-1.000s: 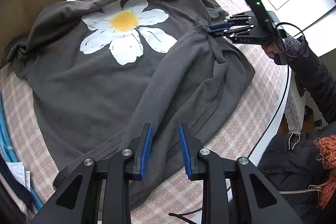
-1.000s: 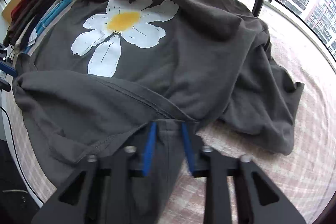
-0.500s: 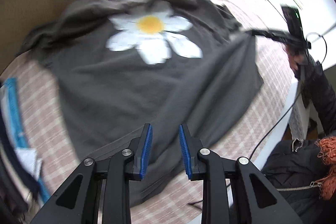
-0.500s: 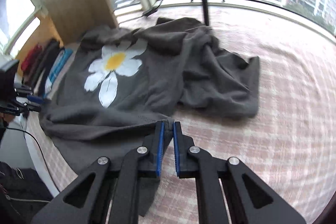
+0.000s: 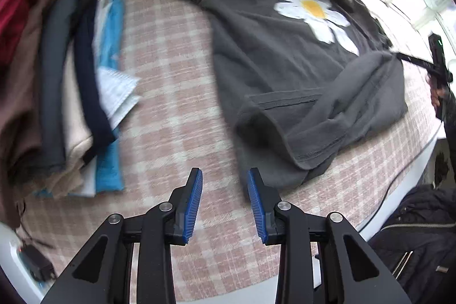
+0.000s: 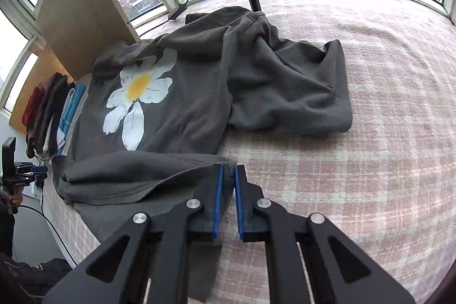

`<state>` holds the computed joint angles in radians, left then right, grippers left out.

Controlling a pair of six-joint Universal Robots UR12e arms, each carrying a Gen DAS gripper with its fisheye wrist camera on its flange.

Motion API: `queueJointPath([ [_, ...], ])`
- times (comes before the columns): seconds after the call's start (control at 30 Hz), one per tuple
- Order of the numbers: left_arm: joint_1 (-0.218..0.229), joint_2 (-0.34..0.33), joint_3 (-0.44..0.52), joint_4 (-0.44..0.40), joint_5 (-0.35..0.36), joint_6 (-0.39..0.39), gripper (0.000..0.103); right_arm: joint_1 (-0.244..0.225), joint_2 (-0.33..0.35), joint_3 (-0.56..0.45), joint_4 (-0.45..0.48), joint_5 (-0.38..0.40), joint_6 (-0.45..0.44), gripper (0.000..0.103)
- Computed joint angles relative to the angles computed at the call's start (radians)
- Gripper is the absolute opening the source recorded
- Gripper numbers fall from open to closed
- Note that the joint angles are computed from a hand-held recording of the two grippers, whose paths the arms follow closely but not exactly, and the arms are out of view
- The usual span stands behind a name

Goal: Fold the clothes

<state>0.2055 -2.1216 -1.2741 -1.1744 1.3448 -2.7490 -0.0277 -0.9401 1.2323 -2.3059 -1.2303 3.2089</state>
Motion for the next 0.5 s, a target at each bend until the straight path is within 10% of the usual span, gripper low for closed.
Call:
queueJointPath([
  [0.33, -0.033, -0.09, 0.126, -0.067, 0.021, 0.175, 0.036, 0.004, 0.007, -0.012, 0.039, -0.019, -0.019, 0.009],
  [0.43, -0.026, -0.1, 0.139, -0.073, -0.044, 0.177, 0.005, 0.001, 0.009, -0.011, 0.044, -0.011, -0.008, 0.009],
  [0.5, -0.023, -0.093, 0.134, -0.065, -0.072, 0.181, 0.005, -0.002, 0.008, -0.007, 0.041, -0.003, 0.005, 0.009],
])
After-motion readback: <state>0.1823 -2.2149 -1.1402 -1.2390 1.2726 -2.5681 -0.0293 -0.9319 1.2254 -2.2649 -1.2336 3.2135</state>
